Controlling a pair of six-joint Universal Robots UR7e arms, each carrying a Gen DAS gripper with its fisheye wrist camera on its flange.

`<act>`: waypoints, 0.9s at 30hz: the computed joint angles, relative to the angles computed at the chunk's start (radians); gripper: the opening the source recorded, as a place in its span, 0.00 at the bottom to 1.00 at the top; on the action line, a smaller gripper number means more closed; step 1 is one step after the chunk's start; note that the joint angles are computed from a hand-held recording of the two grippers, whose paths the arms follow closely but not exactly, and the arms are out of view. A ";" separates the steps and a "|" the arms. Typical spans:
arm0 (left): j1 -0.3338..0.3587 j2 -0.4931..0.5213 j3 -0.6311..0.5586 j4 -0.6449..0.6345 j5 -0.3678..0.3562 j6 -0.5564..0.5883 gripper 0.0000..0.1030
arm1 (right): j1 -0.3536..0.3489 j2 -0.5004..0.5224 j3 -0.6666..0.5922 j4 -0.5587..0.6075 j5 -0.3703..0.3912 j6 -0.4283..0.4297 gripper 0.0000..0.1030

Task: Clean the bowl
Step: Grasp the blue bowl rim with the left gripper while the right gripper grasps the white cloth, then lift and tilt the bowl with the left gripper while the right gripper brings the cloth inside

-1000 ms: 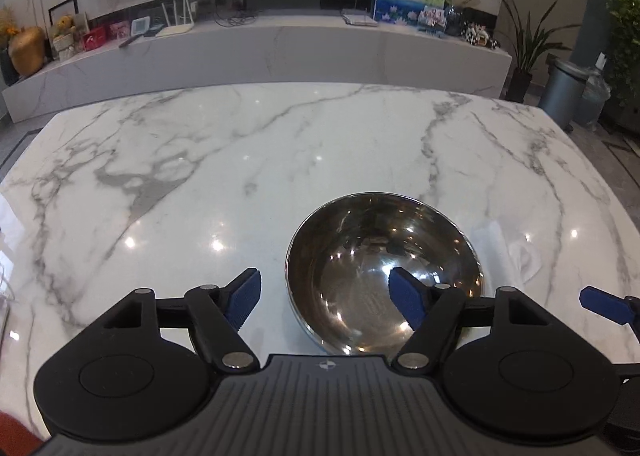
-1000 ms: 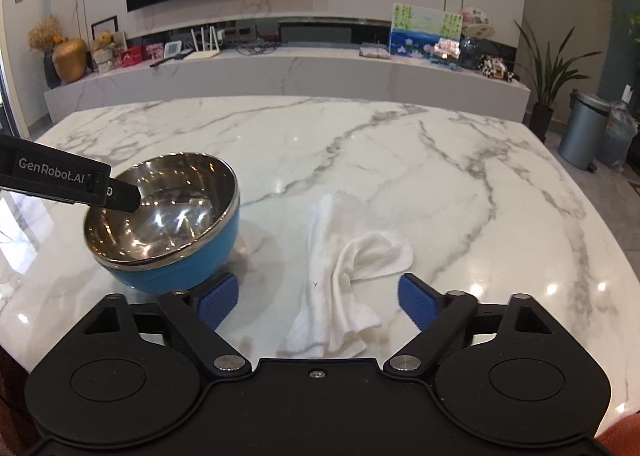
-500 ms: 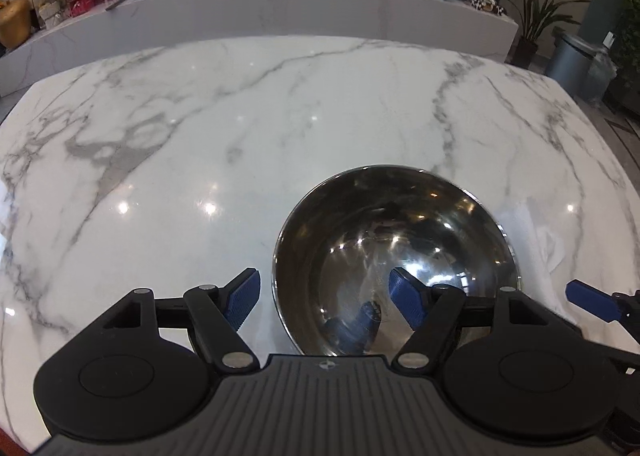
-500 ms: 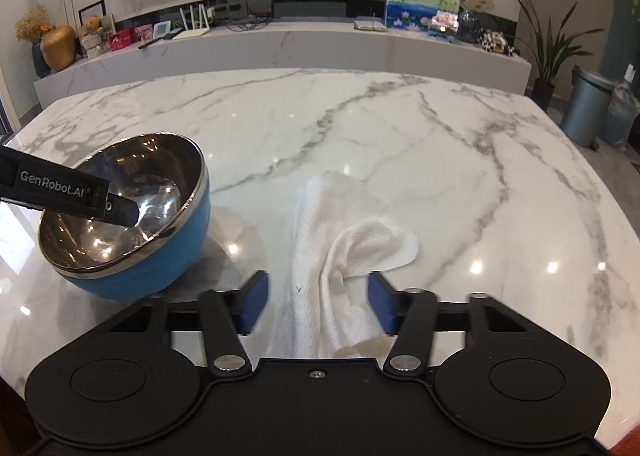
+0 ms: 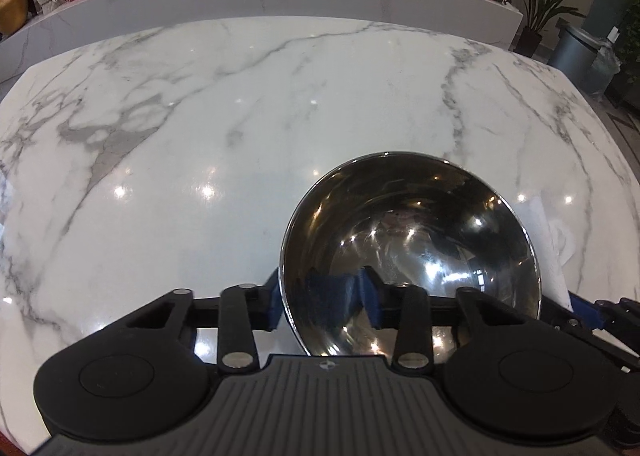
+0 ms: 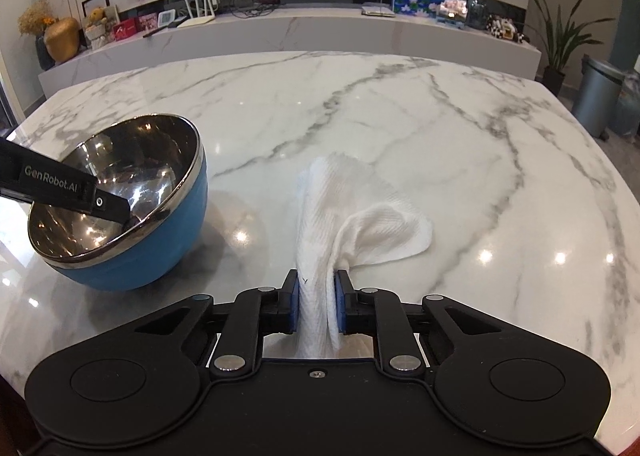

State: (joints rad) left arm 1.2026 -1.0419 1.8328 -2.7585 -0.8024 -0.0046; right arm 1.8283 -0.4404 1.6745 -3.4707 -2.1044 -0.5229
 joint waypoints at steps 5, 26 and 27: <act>0.003 -0.003 -0.002 -0.012 -0.010 -0.001 0.22 | 0.007 -0.007 0.008 -0.022 0.005 -0.002 0.12; -0.013 -0.023 0.038 -0.036 -0.025 0.004 0.17 | 0.066 -0.064 0.062 0.031 0.201 -0.103 0.12; -0.013 -0.025 0.039 -0.035 -0.033 0.001 0.18 | 0.065 -0.067 0.062 0.041 0.194 -0.100 0.12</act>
